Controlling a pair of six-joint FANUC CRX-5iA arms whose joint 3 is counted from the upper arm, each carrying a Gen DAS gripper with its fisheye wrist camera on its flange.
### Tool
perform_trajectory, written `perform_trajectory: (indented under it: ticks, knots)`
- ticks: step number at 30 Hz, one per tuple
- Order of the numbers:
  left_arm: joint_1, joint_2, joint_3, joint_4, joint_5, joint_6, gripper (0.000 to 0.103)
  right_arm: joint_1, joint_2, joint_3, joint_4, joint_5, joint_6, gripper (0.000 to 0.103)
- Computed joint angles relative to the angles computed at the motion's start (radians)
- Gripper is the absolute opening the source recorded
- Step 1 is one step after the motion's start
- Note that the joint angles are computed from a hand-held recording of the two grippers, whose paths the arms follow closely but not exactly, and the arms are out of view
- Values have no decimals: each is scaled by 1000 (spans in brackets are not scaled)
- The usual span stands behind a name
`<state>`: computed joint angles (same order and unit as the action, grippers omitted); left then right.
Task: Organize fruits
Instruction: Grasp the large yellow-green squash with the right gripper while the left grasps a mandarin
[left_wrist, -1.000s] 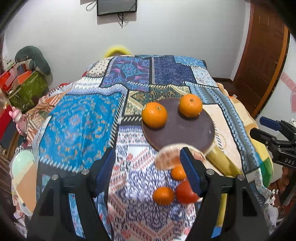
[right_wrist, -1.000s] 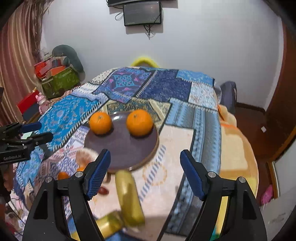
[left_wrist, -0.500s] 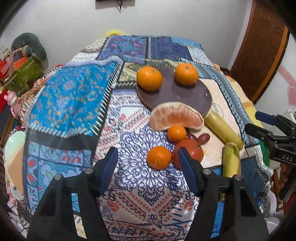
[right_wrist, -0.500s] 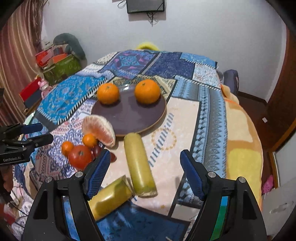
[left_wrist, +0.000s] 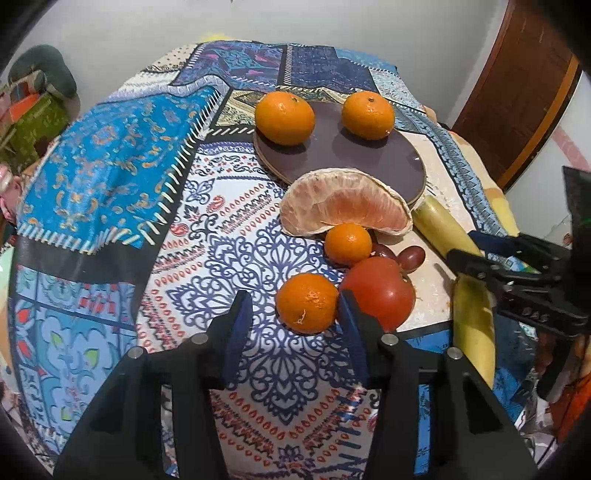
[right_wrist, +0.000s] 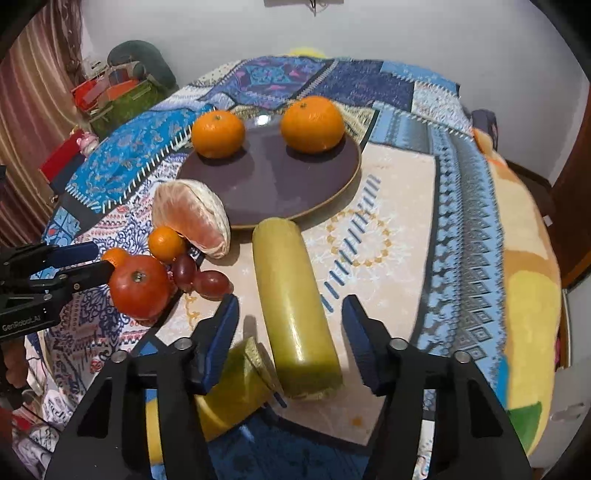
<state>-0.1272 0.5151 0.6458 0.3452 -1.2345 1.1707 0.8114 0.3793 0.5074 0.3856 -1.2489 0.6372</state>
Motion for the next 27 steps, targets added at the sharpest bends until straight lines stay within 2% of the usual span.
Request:
perform_trajectory:
  ticks: [3, 8, 9, 16, 27]
  knots:
    - [-2, 2, -2, 3, 11, -4, 48, -4, 17, 17, -11, -8, 20, 49]
    - [2, 23, 17, 40, -8, -21, 34, -14, 36, 34, -20, -15, 38, 42]
    - [2, 22, 16, 42, -8, -24, 34, -17, 32, 28, -21, -7, 32, 39]
    - [5, 14, 5, 43, -2, -23, 33, -18, 8, 0, -22, 16, -3, 36]
    - [24, -52, -36, 60, 75, -24, 33, -1, -45, -52, 75, 53, -72, 34]
